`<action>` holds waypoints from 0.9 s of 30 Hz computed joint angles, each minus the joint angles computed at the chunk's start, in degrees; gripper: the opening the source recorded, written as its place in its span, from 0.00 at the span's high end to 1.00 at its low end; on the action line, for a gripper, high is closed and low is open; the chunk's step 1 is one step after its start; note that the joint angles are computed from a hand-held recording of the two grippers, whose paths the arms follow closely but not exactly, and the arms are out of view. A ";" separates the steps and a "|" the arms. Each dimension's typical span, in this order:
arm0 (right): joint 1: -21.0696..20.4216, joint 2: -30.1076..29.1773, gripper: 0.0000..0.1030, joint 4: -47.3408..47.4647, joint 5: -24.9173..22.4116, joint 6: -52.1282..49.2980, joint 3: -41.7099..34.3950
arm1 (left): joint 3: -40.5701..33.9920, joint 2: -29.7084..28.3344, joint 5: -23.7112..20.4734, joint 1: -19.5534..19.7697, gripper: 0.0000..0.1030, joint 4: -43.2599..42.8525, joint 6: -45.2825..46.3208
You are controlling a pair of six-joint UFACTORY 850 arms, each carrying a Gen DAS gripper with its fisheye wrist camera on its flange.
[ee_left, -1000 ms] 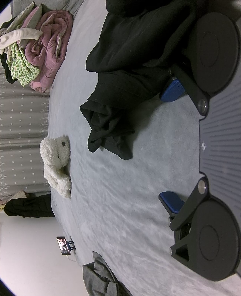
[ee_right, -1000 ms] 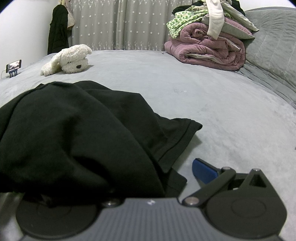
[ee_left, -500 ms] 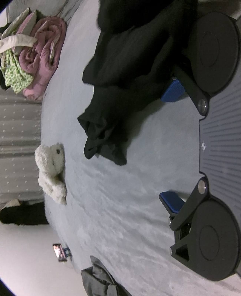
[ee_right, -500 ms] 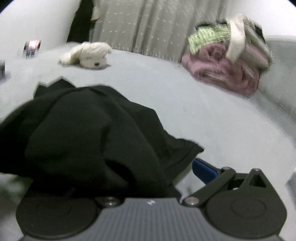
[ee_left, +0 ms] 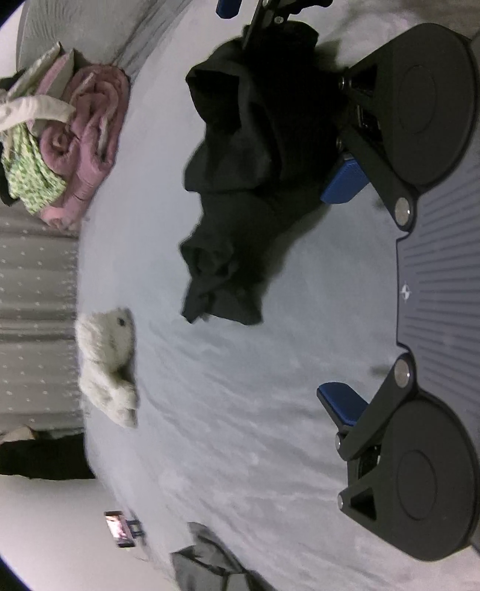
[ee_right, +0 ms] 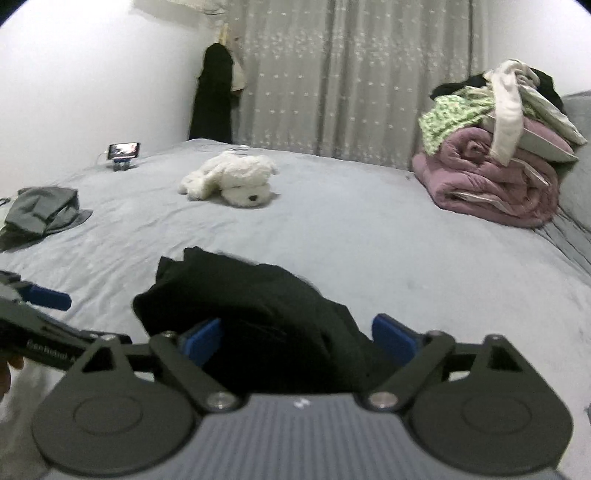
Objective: Fold clothes
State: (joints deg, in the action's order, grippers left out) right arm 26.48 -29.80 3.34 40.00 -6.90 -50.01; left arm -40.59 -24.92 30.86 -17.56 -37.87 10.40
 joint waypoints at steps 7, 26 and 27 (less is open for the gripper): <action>-0.71 -1.14 0.32 -3.95 -2.42 2.49 -0.96 | -0.11 -0.11 -0.23 -1.23 0.00 2.25 2.94; -8.46 6.82 0.89 5.86 26.58 10.46 7.90 | -2.96 -0.69 -1.61 -2.05 0.00 5.07 2.59; -9.05 6.93 0.89 6.67 25.31 10.53 7.64 | -3.55 -1.06 -1.96 -2.22 0.00 4.75 3.21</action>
State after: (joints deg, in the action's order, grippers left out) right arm 17.43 -22.88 10.01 65.32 3.63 -42.37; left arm -44.14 -25.97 28.89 -19.77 -33.12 13.61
